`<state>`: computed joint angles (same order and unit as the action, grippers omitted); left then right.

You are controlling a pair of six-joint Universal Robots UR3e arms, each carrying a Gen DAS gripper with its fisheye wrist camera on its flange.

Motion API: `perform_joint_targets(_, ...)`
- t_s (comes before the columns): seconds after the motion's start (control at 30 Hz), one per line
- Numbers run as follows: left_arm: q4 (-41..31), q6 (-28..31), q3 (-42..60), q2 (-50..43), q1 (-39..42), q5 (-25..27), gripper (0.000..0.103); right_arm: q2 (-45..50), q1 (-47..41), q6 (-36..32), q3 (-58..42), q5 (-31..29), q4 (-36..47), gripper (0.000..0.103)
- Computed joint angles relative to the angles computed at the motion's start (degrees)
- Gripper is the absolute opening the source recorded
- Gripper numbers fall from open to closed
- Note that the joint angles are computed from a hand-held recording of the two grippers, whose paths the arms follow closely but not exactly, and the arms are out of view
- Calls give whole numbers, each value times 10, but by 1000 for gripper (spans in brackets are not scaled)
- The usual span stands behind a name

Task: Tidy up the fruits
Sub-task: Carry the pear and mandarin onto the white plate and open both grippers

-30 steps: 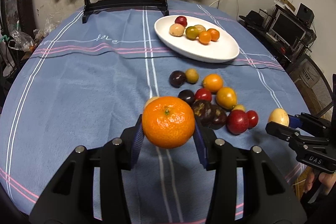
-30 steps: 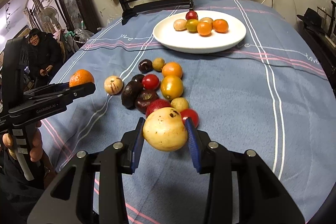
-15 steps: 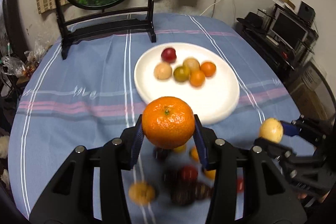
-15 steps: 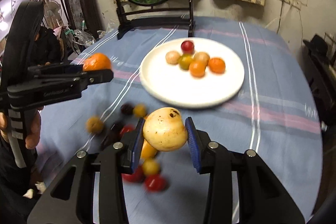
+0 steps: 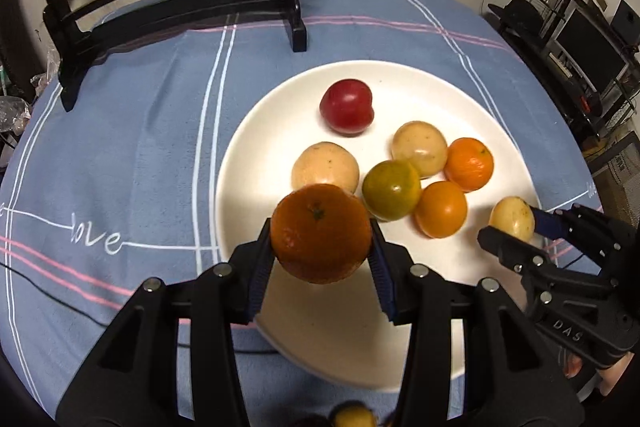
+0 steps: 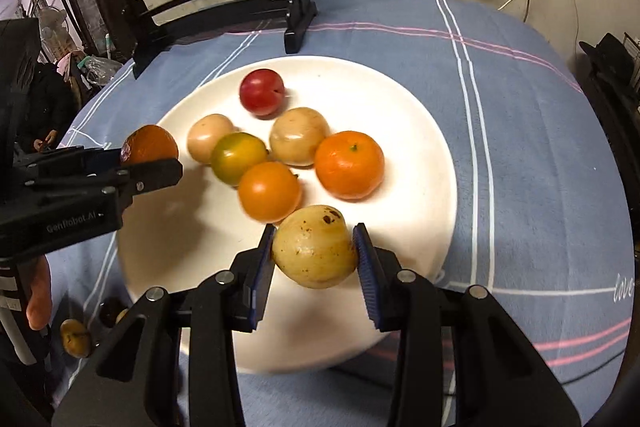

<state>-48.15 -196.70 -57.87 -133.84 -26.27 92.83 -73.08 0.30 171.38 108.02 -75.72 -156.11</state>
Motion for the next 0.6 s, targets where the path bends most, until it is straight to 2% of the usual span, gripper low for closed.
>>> perform_joint_targets(0.13,-17,2,34,-24,-1,2,46,13,5,-1,-9,-13,-11,40)
perform_joint_targets(0.17,-27,4,48,-30,-1,4,46,20,12,1,-16,-32,-14,45)
perform_joint_targets(0.2,-32,4,56,-34,-1,3,48,25,17,3,-20,-47,-23,56)
perform_joint_targets(0.23,-36,5,61,-35,0,-1,61,25,20,6,-20,-57,-34,63)
perform_joint_targets(0.3,-8,-1,34,-12,-3,11,82,19,38,13,-20,-110,-58,65)
perform_joint_targets(0.37,27,4,-11,27,-9,30,84,3,47,13,-18,-145,-59,66)
perform_joint_targets(0.47,68,8,-103,111,-19,54,93,-62,47,13,20,-156,-49,68)
perform_joint_targets(0.5,96,5,-158,155,-24,62,96,-97,49,13,45,-162,-43,76)
perform_joint_targets(0.53,118,-1,-216,200,-33,75,99,-136,52,12,78,-167,-46,79)
perform_joint_targets(0.6,143,-17,-296,262,-51,102,100,-204,63,18,139,-184,-58,102)
